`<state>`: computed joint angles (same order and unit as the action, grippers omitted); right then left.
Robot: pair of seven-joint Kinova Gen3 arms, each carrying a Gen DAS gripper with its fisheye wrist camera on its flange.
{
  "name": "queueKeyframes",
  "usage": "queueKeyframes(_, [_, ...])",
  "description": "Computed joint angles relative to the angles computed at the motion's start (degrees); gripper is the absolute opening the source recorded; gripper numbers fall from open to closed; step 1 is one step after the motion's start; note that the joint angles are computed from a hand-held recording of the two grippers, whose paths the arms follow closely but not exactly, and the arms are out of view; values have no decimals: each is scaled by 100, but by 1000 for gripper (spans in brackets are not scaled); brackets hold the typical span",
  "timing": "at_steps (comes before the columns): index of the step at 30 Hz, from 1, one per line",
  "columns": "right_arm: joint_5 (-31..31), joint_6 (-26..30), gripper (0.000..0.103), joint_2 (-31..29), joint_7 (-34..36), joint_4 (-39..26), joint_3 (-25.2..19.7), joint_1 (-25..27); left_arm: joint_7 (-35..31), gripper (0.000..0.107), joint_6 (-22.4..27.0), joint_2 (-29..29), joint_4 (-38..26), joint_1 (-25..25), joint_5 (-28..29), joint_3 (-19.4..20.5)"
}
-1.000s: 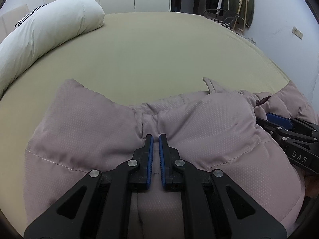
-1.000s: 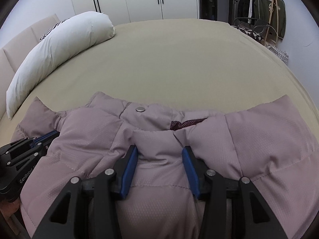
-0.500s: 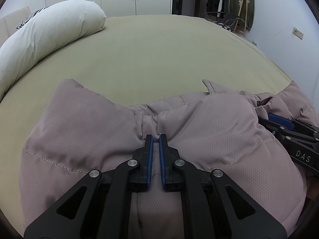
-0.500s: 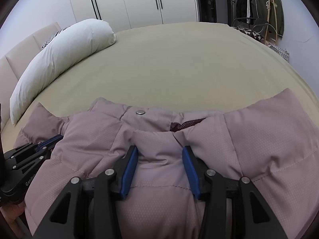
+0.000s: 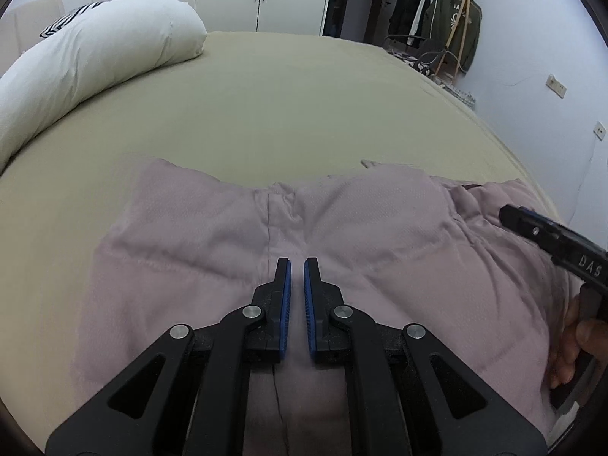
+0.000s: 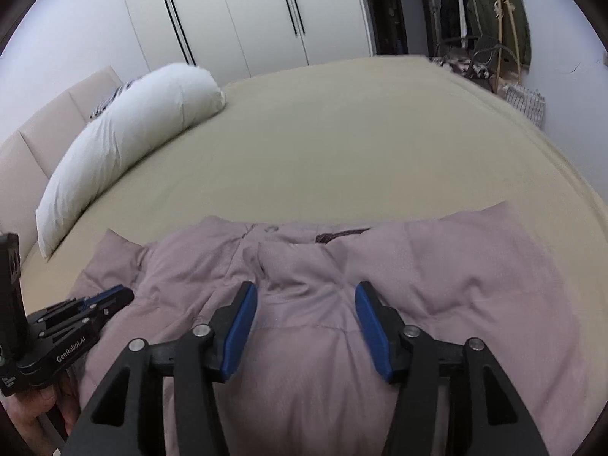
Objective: Fold large clothes
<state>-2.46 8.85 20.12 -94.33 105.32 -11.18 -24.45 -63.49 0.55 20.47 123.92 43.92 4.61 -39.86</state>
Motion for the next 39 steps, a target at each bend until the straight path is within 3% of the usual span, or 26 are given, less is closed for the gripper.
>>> queueKeyframes(3, [699,-375,69,-593,-652,627,796,-438,649,6,27,-228,187,740,-694,-551])
queueKeyframes(6, [1126,5,69,-355,-1174,608,1202,-505,1318,6,64,-55,144,733,-1293,-504])
queueKeyframes(10, [1141,-196,70,-214,-968,731,496,348,2197,6,-599,-25,355,-272,-2086,285])
queueKeyframes(12, [1191,-446,71,-82,-901,803,109,791,2282,6,-748,56,354,-493,-2188,446])
queueKeyframes(16, [1000,-850,71,148,-634,945,-890,1842,1560,6,-787,356,222,-226,-1451,212])
queueKeyframes(18, [1017,-919,71,258,-630,948,-1328,2290,1094,6,-918,395,218,-507,-1012,494])
queueKeyframes(20, [1055,-877,71,325,-646,865,-1417,2357,628,6,-913,296,209,-993,-687,978])
queueKeyframes(22, [846,-848,71,291,-467,836,-1130,2092,163,6,-770,143,198,-1299,-314,1303])
queueKeyframes(24, [648,-614,72,162,-400,754,-602,1574,-303,6,-342,-183,198,-1222,148,1214])
queueKeyframes(27, [566,-156,72,-337,-621,779,134,778,-1002,6,-118,-772,489,-542,838,479])
queueKeyframes(29, [570,-293,72,-815,-1026,1073,460,247,-1468,6,-434,-1137,915,-54,1250,-52])
queueKeyframes(32, [1178,-455,73,-1332,-1230,1404,819,-550,-1833,6,-613,-1150,1224,591,1773,-787])
queueKeyframes(34, [1644,-241,86,-1306,-1230,1356,1085,-1080,-1641,6,-511,-953,1271,628,1756,-883])
queueKeyframes(36, [2110,-263,88,-903,-1551,1324,1520,-1611,-1255,6,-756,-798,1400,777,1388,-907])
queueKeyframes(39, [2630,-879,91,-701,-2179,1621,2317,-2229,-574,6,-915,-539,1460,1018,836,-1058])
